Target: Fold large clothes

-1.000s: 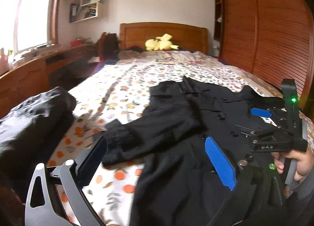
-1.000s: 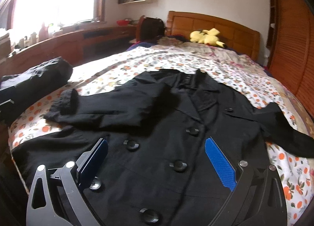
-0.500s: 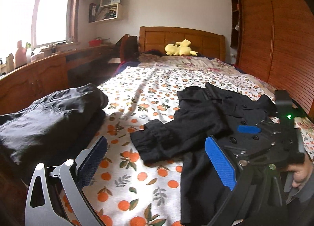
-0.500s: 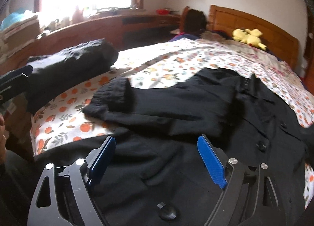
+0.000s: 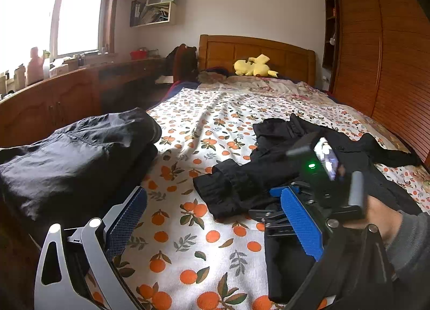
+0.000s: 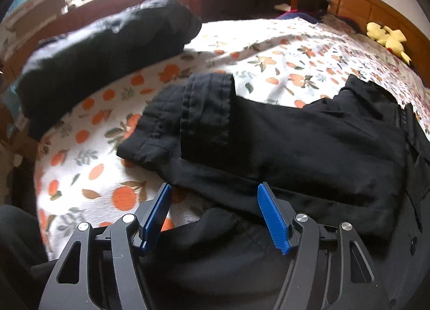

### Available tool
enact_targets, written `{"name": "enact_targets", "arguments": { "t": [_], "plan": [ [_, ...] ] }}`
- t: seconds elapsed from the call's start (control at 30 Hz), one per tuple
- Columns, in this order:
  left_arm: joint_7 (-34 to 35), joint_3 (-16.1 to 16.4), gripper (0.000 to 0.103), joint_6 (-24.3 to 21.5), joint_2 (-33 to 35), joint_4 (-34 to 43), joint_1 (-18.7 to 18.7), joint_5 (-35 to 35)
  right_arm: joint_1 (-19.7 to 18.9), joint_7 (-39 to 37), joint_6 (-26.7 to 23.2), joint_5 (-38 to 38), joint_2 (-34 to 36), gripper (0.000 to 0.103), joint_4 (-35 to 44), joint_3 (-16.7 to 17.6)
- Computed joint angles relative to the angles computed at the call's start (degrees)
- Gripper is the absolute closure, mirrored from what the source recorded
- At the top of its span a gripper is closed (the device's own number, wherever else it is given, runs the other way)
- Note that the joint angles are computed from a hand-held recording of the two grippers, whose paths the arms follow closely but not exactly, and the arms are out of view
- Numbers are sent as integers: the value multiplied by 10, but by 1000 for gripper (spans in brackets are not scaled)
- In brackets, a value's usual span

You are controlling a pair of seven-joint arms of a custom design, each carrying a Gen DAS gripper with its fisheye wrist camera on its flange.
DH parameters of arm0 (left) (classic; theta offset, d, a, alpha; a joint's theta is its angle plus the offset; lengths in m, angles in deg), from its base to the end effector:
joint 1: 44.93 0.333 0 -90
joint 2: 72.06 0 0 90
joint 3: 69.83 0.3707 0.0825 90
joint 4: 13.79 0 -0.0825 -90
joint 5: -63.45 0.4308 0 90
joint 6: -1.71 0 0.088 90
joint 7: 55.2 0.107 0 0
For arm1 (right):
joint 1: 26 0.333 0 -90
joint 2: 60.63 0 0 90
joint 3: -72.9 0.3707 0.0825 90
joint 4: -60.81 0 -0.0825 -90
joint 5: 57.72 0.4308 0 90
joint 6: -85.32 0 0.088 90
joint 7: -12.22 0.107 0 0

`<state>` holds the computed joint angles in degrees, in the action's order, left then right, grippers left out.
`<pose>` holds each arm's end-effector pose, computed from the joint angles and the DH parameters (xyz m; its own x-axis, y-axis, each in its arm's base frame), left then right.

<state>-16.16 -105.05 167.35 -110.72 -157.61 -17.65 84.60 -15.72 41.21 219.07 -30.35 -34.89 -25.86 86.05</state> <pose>0.4316 -0.1354 0.5937 0.3216 -0.9460 0.0414 -0.4512 -0.1915 -0.8716 0.7299 0.2892 0.4853 0.9195 -0.3928 -0.0133 -0.3275 -0.7471 -0.5785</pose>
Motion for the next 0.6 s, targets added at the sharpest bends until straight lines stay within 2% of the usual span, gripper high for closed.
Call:
{"name": "enact_targets", "arguments": {
  "t": [0.07,0.1,0.13,0.17,0.23,0.33,0.43,0.6],
  "plan": [
    [4,3,3,-1,5,0,-6,-1,5,2,9,-8,1,41,-2,-2],
    [5,2,2,-2,6,1,-7,0,5,2,15,-9,1,47,-4,-3],
    [6,2,2,-3,6,1,-8,1,7,4,28,-12,-1,59,-8,-4],
    [6,3,2,-2,8,1,-10,2,8,6,42,-15,-3,66,-12,-5],
    [5,2,2,0,9,2,-12,2,3,10,42,-9,2,89,-4,0],
    [4,0,2,1,13,5,-12,4,-24,5,18,46,7,98,15,17],
    [3,-3,2,3,16,8,-13,6,-48,-12,10,114,2,100,27,29],
    [2,-6,2,6,26,17,-13,8,-73,-44,14,199,-15,101,36,23]
  ]
}}
